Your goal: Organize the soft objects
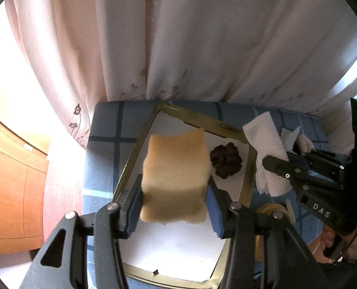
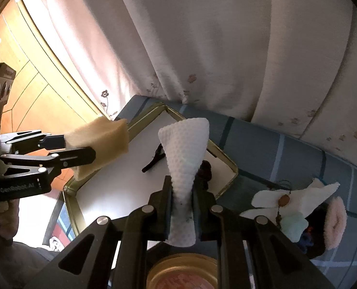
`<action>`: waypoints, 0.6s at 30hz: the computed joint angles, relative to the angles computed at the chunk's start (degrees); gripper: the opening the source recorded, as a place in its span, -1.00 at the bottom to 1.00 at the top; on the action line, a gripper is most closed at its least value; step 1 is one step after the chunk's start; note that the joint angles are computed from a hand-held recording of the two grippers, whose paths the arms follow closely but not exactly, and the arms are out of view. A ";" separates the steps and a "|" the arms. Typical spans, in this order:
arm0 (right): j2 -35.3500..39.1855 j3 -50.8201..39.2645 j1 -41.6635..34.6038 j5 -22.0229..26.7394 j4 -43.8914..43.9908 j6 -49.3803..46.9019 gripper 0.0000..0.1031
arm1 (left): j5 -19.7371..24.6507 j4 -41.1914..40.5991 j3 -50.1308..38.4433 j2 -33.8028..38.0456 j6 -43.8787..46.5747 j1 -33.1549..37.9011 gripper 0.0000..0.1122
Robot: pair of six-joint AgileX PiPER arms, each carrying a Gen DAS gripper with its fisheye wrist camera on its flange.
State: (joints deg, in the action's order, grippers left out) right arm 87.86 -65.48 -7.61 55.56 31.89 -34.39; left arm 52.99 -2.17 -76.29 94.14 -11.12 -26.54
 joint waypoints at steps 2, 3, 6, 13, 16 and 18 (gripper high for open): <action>-0.05 0.42 0.13 -0.51 0.73 -1.05 -0.69 | -0.10 -0.06 0.36 0.02 0.05 0.24 -0.16; 0.05 0.46 0.36 -0.69 0.74 -1.03 -0.69 | -0.11 -0.10 0.52 0.01 0.12 0.33 -0.16; 0.42 0.46 0.84 -0.95 0.75 -0.92 -0.69 | -0.18 -0.22 0.89 0.09 0.42 0.68 -0.16; 1.32 0.22 2.58 -1.47 0.38 -0.20 -0.69 | -0.42 -0.51 1.49 0.91 1.31 1.76 -0.16; 1.76 0.17 3.32 -1.78 0.29 0.03 -0.69 | -0.45 -0.64 1.75 1.22 1.68 2.26 -0.16; 2.08 0.05 3.80 -1.87 0.19 0.19 -0.69 | -0.49 -0.68 1.88 1.38 1.95 2.54 -0.16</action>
